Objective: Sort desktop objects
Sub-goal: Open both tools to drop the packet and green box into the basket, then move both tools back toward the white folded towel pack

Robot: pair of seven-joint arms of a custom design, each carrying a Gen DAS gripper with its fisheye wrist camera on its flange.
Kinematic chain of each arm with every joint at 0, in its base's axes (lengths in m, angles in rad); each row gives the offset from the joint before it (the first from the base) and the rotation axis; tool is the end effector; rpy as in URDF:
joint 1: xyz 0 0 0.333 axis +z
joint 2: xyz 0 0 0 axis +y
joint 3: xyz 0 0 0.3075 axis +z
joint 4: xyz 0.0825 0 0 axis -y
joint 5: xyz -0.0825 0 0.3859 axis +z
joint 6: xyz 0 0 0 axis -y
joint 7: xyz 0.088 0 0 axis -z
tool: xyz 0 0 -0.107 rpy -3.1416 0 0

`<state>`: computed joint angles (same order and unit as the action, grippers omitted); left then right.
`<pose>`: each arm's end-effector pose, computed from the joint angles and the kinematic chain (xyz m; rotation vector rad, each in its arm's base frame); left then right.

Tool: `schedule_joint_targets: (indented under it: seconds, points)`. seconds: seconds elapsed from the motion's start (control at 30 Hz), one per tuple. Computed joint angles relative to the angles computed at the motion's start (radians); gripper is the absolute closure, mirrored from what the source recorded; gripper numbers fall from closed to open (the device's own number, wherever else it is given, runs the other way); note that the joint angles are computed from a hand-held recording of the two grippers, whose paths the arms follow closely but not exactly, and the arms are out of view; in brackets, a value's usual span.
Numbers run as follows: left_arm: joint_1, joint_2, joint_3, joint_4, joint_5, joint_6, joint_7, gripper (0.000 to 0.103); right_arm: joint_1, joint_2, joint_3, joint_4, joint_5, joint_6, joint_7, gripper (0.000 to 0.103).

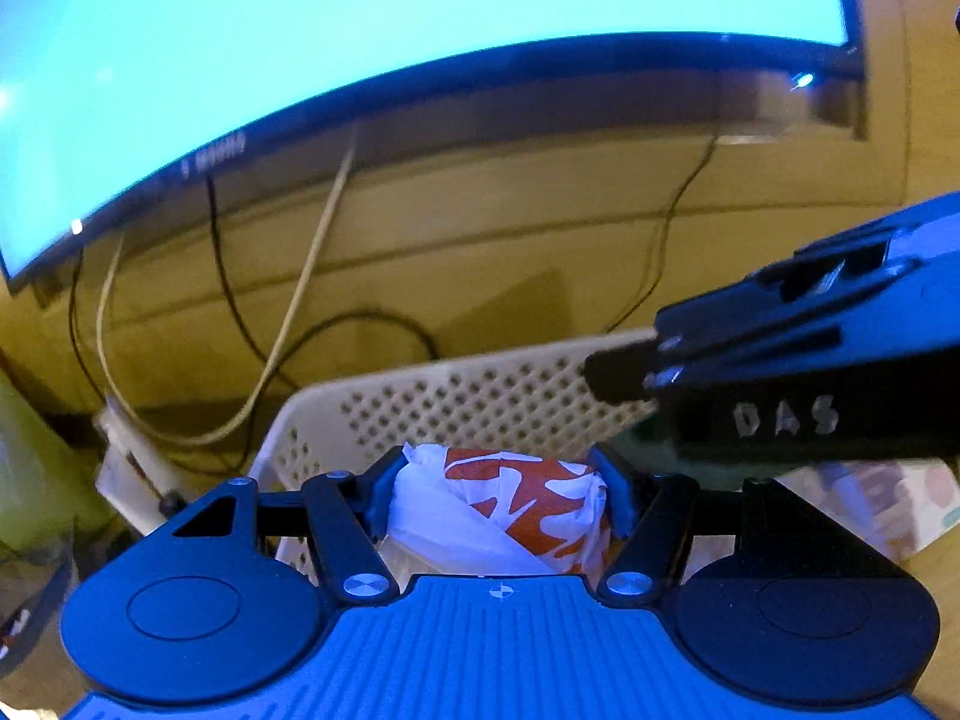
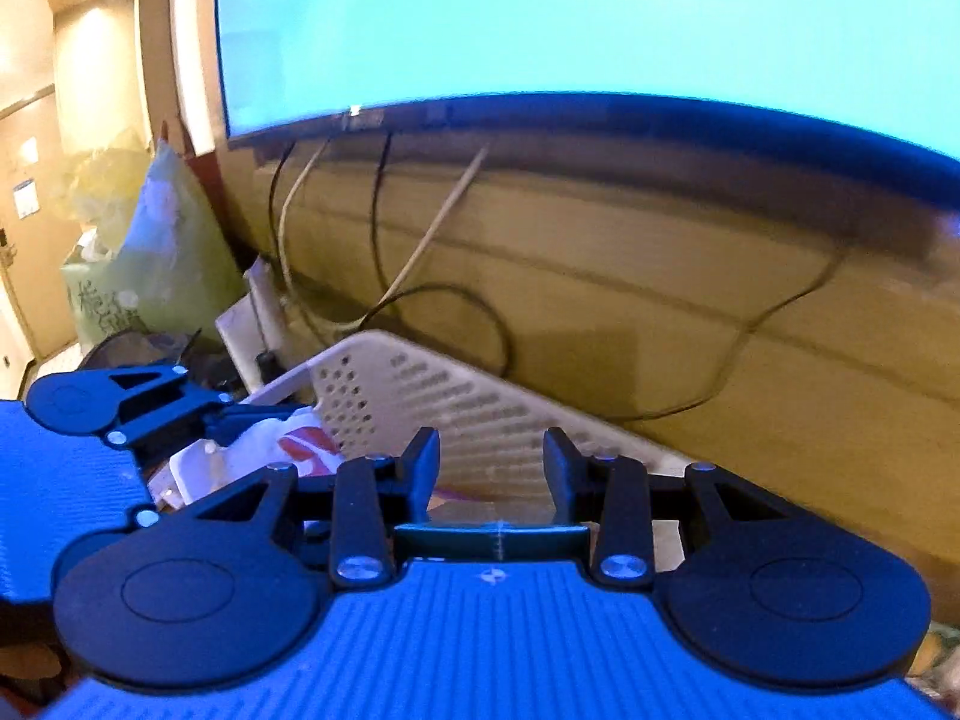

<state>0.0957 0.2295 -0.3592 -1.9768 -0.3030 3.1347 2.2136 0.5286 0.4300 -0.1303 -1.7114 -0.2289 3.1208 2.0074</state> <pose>0.6324 -0.1272 0.4608 -1.1441 2.0552 -0.8822 0.6397 0.3063 0.4517 -1.7401 1.3815 -0.6038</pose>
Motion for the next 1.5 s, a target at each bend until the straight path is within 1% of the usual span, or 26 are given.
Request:
schedule_joint_targets:
  seconds: [0.03, 0.07, 0.2, 0.23, 0.27, 0.37, 0.4, 0.47, 0.53, 0.6, 0.73, 0.8, 0.87, 0.9, 0.93, 0.97, 1.0, 1.03, 1.1, 1.13, 1.17, 1.2, 1.23, 1.33, 1.4, 1.5]
  points:
    - [-0.003, 0.020, 0.012, 0.018, 0.008, -0.014, -0.006, 0.036, -0.017, 0.016, 0.026, 0.018, 0.011, -0.016, -0.014, 0.060]
    - [-0.002, 0.033, 0.019, 0.027, 0.012, -0.025, -0.011, 0.036, -0.023, 0.035, 0.037, 0.039, 0.018, -0.031, -0.020, 0.060]
    - [-0.002, 0.079, 0.041, 0.064, 0.032, -0.060, -0.024, 0.036, -0.028, 0.083, 0.054, 0.091, 0.036, -0.081, -0.019, 0.060]
    - [0.009, 0.087, 0.033, 0.070, 0.028, -0.068, -0.017, 0.036, -0.024, 0.090, 0.050, 0.099, 0.034, -0.089, -0.016, 0.060]
    - [0.008, 0.087, 0.036, 0.069, 0.031, -0.079, -0.021, 0.035, -0.009, 0.094, 0.032, 0.103, 0.023, -0.100, -0.004, 0.060]
    - [-0.010, 0.099, 0.062, 0.083, 0.052, -0.112, -0.041, 0.035, 0.018, 0.109, 0.003, 0.126, -0.002, -0.147, 0.041, 0.060]
    - [-0.020, 0.105, 0.075, 0.090, 0.063, -0.124, -0.051, 0.035, 0.024, 0.117, -0.004, 0.139, -0.011, -0.167, 0.058, 0.060]
    - [-0.063, 0.112, 0.127, 0.095, 0.113, -0.134, -0.099, 0.035, 0.050, 0.136, -0.031, 0.172, -0.045, -0.226, 0.109, 0.060]
    - [-0.048, 0.121, 0.113, 0.103, 0.112, -0.153, -0.094, 0.035, 0.051, 0.147, -0.027, 0.201, -0.074, -0.275, 0.138, 0.060]
    - [-0.045, 0.128, 0.115, 0.114, 0.112, -0.168, -0.104, 0.035, 0.054, 0.155, -0.021, 0.233, -0.098, -0.338, 0.170, 0.060]
    - [-0.057, 0.137, 0.137, 0.135, 0.148, -0.195, -0.116, 0.034, 0.032, 0.156, 0.017, 0.265, -0.102, -0.426, 0.237, 0.060]
    - [-0.048, 0.142, 0.133, 0.151, 0.140, -0.226, -0.119, 0.033, 0.035, 0.162, 0.021, 0.281, -0.120, -0.458, 0.272, 0.078]
    - [-0.046, 0.149, 0.139, 0.183, 0.138, -0.294, -0.128, 0.033, 0.035, 0.171, 0.027, 0.298, -0.138, -0.477, 0.296, 0.078]
    - [-0.049, 0.151, 0.143, 0.191, 0.142, -0.311, -0.127, 0.033, 0.034, 0.179, 0.031, 0.314, -0.144, -0.494, 0.298, 0.078]
    - [-0.059, 0.152, 0.156, 0.195, 0.158, -0.318, -0.133, 0.032, 0.030, 0.187, 0.038, 0.330, -0.143, -0.513, 0.301, 0.078]
    - [-0.068, 0.152, 0.167, 0.197, 0.175, -0.319, -0.139, 0.026, 0.023, 0.190, 0.047, 0.336, -0.137, -0.518, 0.304, 0.077]
    - [-0.072, 0.153, 0.172, 0.200, 0.184, -0.323, -0.142, 0.027, 0.024, 0.189, 0.048, 0.334, -0.140, -0.514, 0.316, 0.076]
    - [-0.075, 0.154, 0.177, 0.204, 0.194, -0.331, -0.144, 0.027, 0.029, 0.188, 0.043, 0.335, -0.150, -0.518, 0.328, 0.074]
    - [-0.069, 0.157, 0.173, 0.211, 0.192, -0.345, -0.136, 0.024, 0.040, 0.187, 0.032, 0.334, -0.172, -0.525, 0.362, 0.066]
    - [-0.067, 0.157, 0.174, 0.216, 0.190, -0.357, -0.138, 0.022, 0.047, 0.187, 0.024, 0.339, -0.183, -0.541, 0.385, 0.054]
    - [-0.069, 0.157, 0.178, 0.219, 0.193, -0.364, -0.143, 0.018, 0.051, 0.184, 0.019, 0.336, -0.197, -0.544, 0.406, 0.039]
    - [-0.063, 0.154, 0.172, 0.215, 0.185, -0.362, -0.136, 0.016, 0.051, 0.177, 0.017, 0.324, -0.211, -0.530, 0.418, 0.031]
    - [-0.060, 0.149, 0.169, 0.208, 0.181, -0.355, -0.128, 0.012, 0.052, 0.172, 0.016, 0.318, -0.225, -0.527, 0.425, 0.030]
    - [-0.096, 0.144, 0.209, 0.208, 0.242, -0.357, -0.176, 0.004, 0.053, 0.168, 0.018, 0.319, -0.249, -0.545, 0.444, 0.029]
    - [-0.111, 0.146, 0.225, 0.227, 0.276, -0.402, -0.212, 0.001, 0.057, 0.167, 0.017, 0.323, -0.268, -0.564, 0.457, 0.022]
    - [-0.120, 0.146, 0.237, 0.249, 0.303, -0.465, -0.262, 0.001, 0.053, 0.152, 0.022, 0.302, -0.288, -0.559, 0.474, 0.019]
